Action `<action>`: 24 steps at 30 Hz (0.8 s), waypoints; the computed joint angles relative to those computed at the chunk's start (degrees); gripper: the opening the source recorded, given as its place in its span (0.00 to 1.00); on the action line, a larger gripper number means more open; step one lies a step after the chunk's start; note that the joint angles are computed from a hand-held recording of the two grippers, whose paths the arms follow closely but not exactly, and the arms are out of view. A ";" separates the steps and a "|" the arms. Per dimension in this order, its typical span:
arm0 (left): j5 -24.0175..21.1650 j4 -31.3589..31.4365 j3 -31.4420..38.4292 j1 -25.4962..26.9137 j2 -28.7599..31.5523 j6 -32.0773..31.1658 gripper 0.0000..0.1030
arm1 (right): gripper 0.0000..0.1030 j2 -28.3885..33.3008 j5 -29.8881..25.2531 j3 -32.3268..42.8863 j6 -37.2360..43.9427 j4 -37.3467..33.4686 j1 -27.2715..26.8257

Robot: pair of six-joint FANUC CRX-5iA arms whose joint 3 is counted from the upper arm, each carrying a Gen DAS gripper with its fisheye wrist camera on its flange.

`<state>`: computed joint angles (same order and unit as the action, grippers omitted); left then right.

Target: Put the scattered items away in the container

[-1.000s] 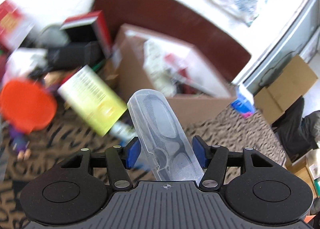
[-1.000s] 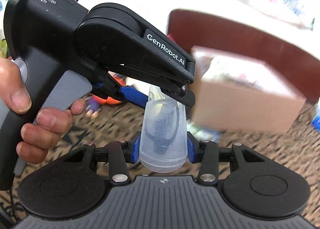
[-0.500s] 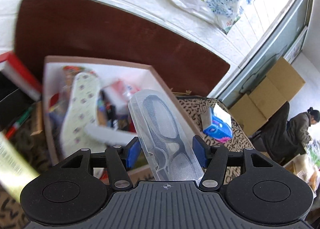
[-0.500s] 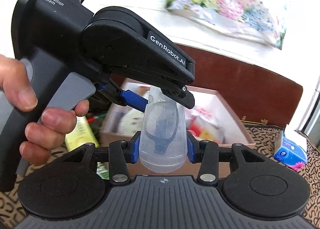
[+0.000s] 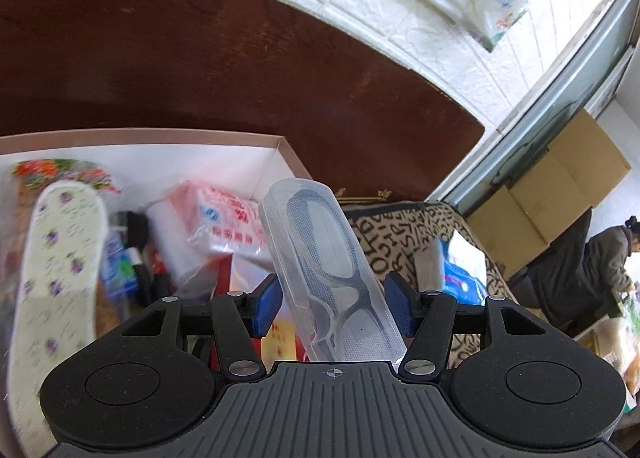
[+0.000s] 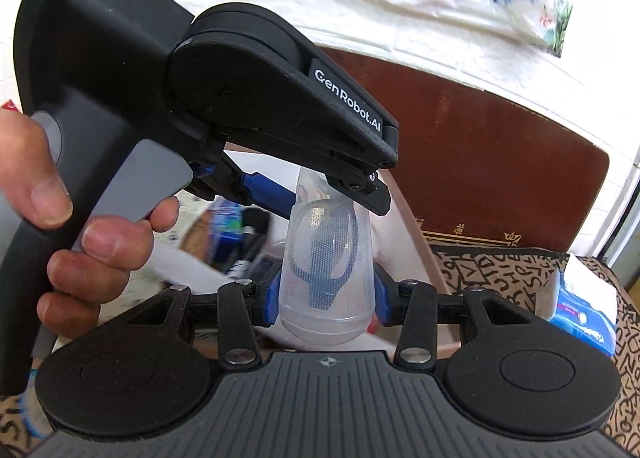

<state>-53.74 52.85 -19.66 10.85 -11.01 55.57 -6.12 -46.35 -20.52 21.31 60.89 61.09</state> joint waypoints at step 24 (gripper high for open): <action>-13.75 -7.03 -10.96 22.28 -24.85 -6.10 1.00 | 0.99 -6.28 -7.55 -6.39 -10.05 1.19 8.99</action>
